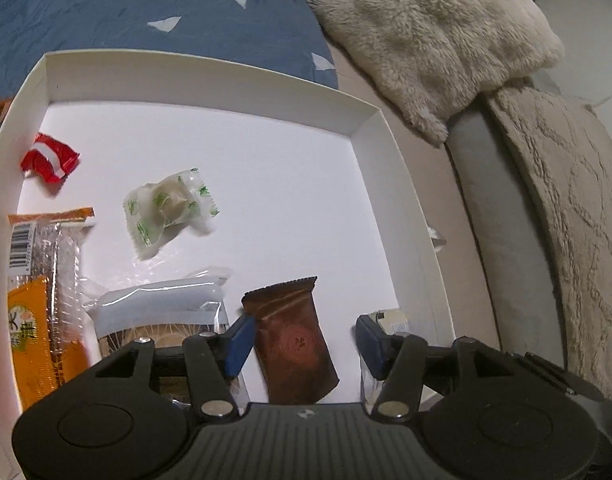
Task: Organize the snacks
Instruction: 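Open both tools to release the biscuit pack and chocolate bar in the box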
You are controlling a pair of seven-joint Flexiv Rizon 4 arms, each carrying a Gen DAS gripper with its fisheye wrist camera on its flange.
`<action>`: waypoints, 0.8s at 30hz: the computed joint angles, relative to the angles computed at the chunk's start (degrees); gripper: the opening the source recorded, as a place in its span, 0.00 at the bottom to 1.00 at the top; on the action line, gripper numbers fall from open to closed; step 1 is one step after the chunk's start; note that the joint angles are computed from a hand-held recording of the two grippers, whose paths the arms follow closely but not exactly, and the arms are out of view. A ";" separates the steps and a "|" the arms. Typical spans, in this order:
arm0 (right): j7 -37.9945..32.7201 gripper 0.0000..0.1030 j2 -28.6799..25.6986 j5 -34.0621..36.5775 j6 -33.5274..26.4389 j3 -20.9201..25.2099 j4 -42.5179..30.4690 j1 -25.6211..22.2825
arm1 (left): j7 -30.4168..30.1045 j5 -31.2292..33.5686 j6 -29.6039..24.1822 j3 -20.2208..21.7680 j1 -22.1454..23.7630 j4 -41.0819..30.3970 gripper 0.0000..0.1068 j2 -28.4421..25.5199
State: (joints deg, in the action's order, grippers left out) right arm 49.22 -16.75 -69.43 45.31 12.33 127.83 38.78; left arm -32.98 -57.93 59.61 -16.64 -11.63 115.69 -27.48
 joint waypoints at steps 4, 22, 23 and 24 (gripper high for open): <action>0.24 0.67 0.63 0.15 1.04 0.23 0.73 -0.28 | 0.91 1.67 0.21 0.47 -0.20 0.47 0.54 1.02; -2.02 0.74 2.89 4.30 -4.69 2.62 -0.19 2.44 | 9.20 3.07 1.22 3.12 0.13 4.61 0.72 7.72; -2.37 0.75 2.98 4.79 -5.33 2.84 -0.42 2.74 | 9.83 2.71 1.41 3.20 0.13 4.89 0.76 8.04; -2.62 0.76 3.06 5.18 -5.88 3.02 -0.59 3.01 | 10.69 2.28 1.74 3.29 0.12 5.25 0.78 8.41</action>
State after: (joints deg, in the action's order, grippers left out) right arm 46.60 -13.69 -64.25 39.43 15.35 127.23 41.80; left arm -22.29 -55.64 61.35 -13.35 -11.51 120.93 -19.08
